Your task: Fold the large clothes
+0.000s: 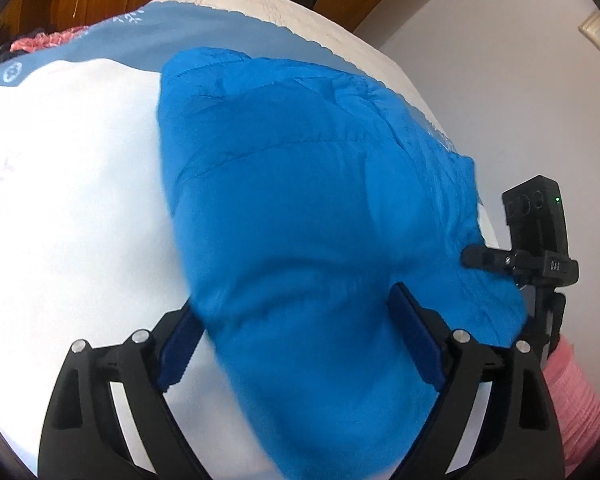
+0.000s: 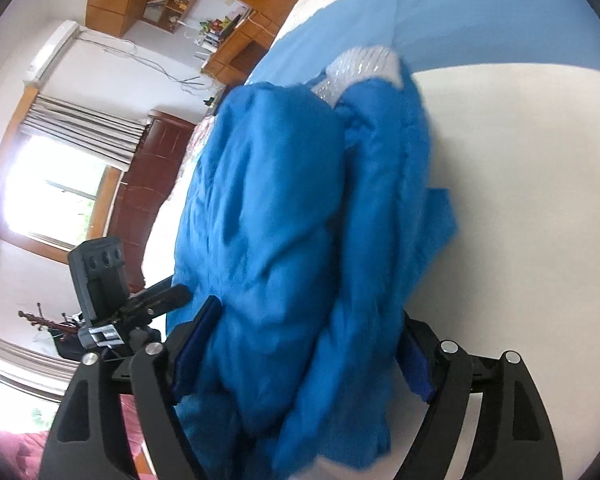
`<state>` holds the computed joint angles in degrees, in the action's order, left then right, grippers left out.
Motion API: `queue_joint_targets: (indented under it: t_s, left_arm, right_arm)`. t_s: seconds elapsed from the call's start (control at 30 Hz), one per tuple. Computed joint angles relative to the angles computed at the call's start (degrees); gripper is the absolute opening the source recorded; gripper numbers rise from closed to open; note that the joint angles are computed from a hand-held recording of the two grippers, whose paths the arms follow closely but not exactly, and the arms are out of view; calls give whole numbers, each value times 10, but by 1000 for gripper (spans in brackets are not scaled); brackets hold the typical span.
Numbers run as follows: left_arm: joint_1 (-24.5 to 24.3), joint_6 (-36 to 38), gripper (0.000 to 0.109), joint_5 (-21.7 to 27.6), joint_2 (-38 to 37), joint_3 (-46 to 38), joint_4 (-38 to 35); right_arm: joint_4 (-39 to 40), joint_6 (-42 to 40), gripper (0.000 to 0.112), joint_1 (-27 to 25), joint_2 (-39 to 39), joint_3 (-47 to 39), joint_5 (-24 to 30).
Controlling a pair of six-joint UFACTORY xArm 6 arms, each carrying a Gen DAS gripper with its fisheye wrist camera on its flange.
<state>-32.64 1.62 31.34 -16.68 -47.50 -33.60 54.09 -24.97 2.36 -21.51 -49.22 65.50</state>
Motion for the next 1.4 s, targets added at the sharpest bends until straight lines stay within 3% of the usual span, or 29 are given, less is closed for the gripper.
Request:
queue_joint_targets:
  t_s: [0.2, 0.3, 0.57, 0.7, 0.8, 1.0, 1.2, 1.4]
  left_arm:
    - [-13, -58, 89, 11, -84, 59, 67]
    - [0, -62, 90, 1, -52, 50, 88]
    - [-8, -87, 91, -14, -22, 60, 85]
    - [-13, -168, 89, 4, -14, 34, 168]
    - [-33, -246, 86, 54, -56, 27, 262]
    - [-70, -340, 89, 114, -106, -1, 351]
    - [-119, -432, 91, 200, -127, -30, 424]
    - [-173, -540, 93, 307, -145, -65, 543]
  right_arm:
    - [-65, 32, 82, 3, -144, 70, -3]
    - [-112, 63, 81, 2, -192, 107, -10]
    - [-162, 136, 80, 53, -167, 142, -72]
    - [-177, 167, 80, 57, -184, 151, -80]
    - [-233, 216, 80, 83, -208, 138, -83]
    - [-380, 341, 83, 158, -251, 97, -59]
    - [-488, 447, 99, 232, -299, 68, -11]
    - [-520, 464, 99, 237, -379, 68, 61]
